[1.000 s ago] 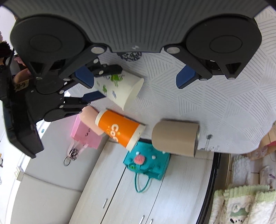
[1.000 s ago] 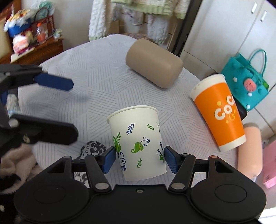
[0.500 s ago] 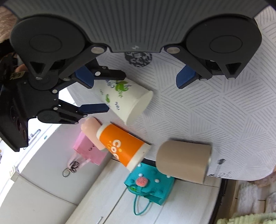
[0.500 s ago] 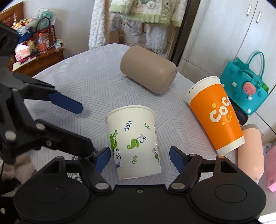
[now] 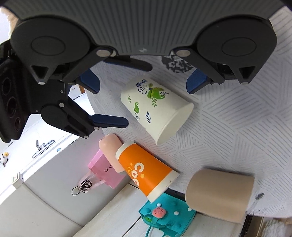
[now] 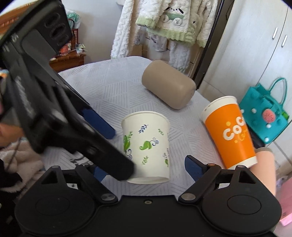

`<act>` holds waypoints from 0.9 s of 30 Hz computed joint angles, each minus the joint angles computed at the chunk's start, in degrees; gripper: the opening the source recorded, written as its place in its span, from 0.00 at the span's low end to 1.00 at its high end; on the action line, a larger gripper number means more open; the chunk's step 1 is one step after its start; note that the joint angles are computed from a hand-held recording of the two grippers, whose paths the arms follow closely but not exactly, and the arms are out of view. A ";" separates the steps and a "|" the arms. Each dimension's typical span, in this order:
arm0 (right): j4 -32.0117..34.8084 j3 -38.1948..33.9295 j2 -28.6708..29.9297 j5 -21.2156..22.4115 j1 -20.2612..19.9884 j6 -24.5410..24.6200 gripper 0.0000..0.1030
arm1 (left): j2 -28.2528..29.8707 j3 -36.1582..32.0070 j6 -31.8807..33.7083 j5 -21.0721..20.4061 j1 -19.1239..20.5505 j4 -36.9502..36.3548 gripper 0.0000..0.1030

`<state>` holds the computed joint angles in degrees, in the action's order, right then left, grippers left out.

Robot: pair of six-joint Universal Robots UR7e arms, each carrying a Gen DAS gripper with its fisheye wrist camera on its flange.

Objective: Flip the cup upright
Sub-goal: 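Lower the upright white cup onto the table with the right gripper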

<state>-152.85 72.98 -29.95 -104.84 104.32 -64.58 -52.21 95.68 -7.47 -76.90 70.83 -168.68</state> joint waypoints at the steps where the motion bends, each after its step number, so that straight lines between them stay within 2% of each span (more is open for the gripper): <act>1: 0.37 -0.36 0.16 0.21 -0.09 -0.12 0.88 | 0.37 -0.26 -0.42 -0.15 0.11 -0.06 0.97; 3: 1.11 -0.99 0.45 0.71 -0.34 -0.04 0.88 | 0.79 -0.03 -1.37 0.69 0.24 -2.07 0.97; 5: 0.96 -1.46 0.85 1.18 -0.57 0.56 0.87 | 1.07 0.63 -0.53 3.50 -0.07 -5.56 0.97; 7: 0.55 -1.92 1.27 2.09 -0.75 1.24 0.87 | 1.26 0.77 0.07 5.13 -0.23 -6.96 0.92; 11: 2.70 -3.40 1.95 2.37 -0.93 3.09 0.86 | 1.13 0.56 -1.45 1.68 0.72 -5.58 0.81; 15: 4.23 -4.52 2.60 2.11 -0.82 3.94 0.80 | 1.94 1.44 -2.50 1.44 0.77 -8.73 0.75; 18: 4.86 -5.38 3.25 1.45 -0.55 6.23 0.65 | 2.62 1.58 -5.18 0.19 1.37 -11.73 0.65; 20: 3.97 -5.33 3.30 1.67 -0.54 8.36 0.65 | 2.86 1.82 -5.39 -1.14 1.83 -13.81 0.64; 23: 3.41 -4.80 2.85 4.46 -1.08 11.01 0.65 | 2.73 2.26 -5.33 -1.93 2.13 -15.78 0.62; 27: 1.94 -4.09 2.88 7.37 -1.67 11.97 0.65 | 2.66 3.13 -2.50 1.23 1.24 -18.98 0.59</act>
<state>-150.91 68.89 -27.07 -97.47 102.65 -52.61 -49.55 98.81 -9.97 -75.67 72.07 -187.65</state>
